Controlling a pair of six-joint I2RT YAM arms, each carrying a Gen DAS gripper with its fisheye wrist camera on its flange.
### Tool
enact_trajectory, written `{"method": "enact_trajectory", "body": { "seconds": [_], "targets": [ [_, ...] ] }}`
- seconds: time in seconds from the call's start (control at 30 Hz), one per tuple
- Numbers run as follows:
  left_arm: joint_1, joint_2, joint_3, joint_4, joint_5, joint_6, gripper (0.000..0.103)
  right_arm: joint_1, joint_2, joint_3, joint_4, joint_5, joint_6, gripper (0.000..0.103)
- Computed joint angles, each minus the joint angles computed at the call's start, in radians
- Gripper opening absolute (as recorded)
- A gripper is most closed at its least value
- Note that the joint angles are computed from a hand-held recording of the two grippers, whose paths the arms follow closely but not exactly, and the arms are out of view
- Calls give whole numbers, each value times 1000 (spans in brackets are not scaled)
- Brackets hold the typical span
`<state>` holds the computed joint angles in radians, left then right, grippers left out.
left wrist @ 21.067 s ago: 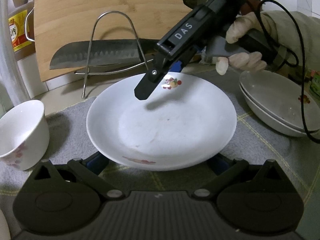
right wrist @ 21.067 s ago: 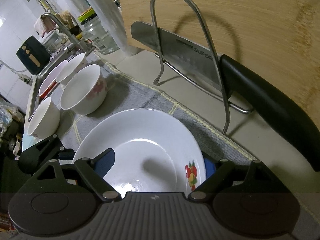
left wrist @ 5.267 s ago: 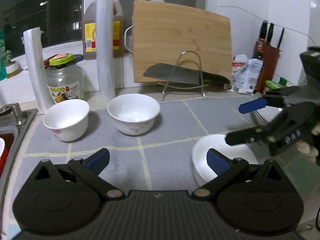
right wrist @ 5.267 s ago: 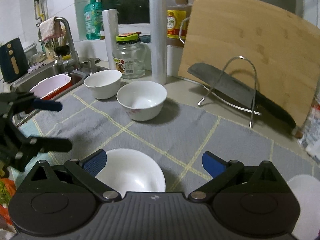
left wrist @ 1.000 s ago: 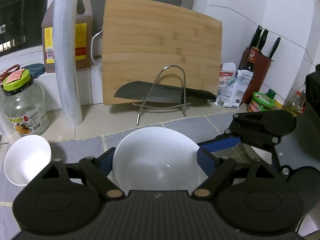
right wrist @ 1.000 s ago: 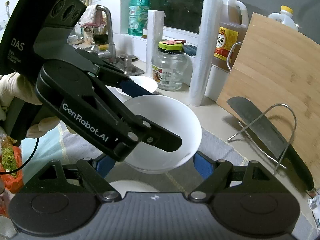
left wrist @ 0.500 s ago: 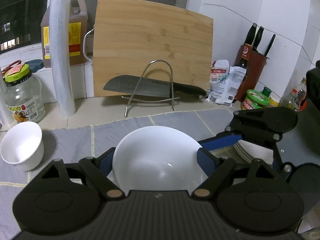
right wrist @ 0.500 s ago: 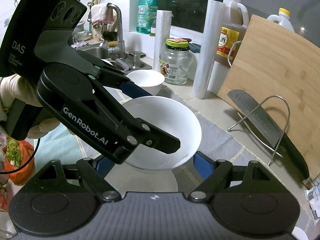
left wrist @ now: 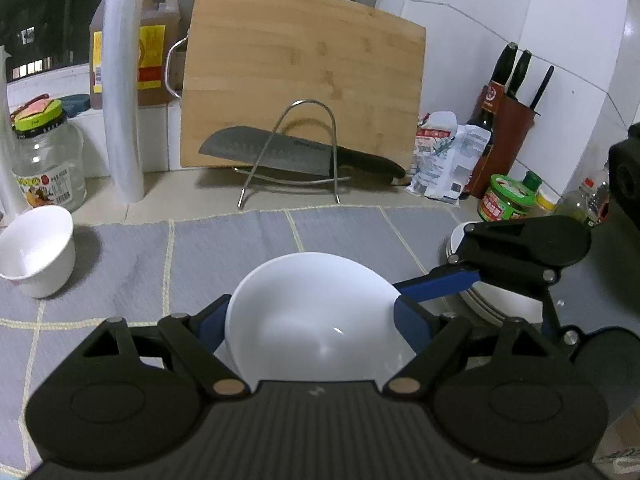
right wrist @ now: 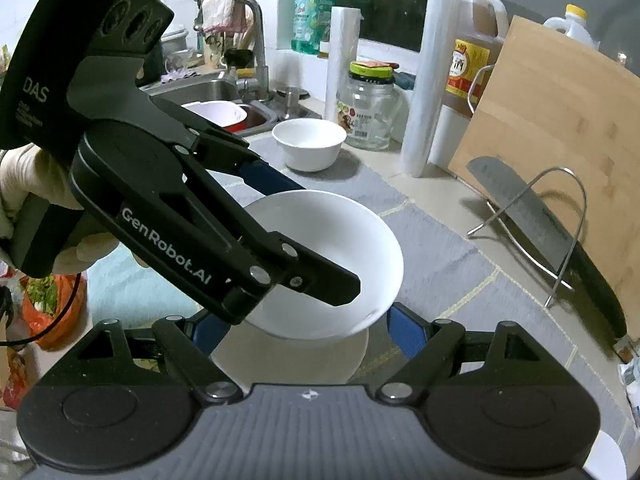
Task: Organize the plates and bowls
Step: 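Lower the white bowl with the left tool and open it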
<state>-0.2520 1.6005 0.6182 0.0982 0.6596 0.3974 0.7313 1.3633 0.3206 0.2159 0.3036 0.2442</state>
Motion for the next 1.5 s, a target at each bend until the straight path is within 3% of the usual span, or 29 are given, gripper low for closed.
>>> {"method": "enact_trajectory", "body": {
  "seconds": [0.77, 1.5],
  "targets": [
    [-12, 39, -34, 2, -9, 13, 85, 25, -8, -18, -51, -26, 34, 88],
    [-5, 65, -40, 13, -8, 22, 87, 2, 48, -4, -25, -60, 10, 88]
  ]
}}
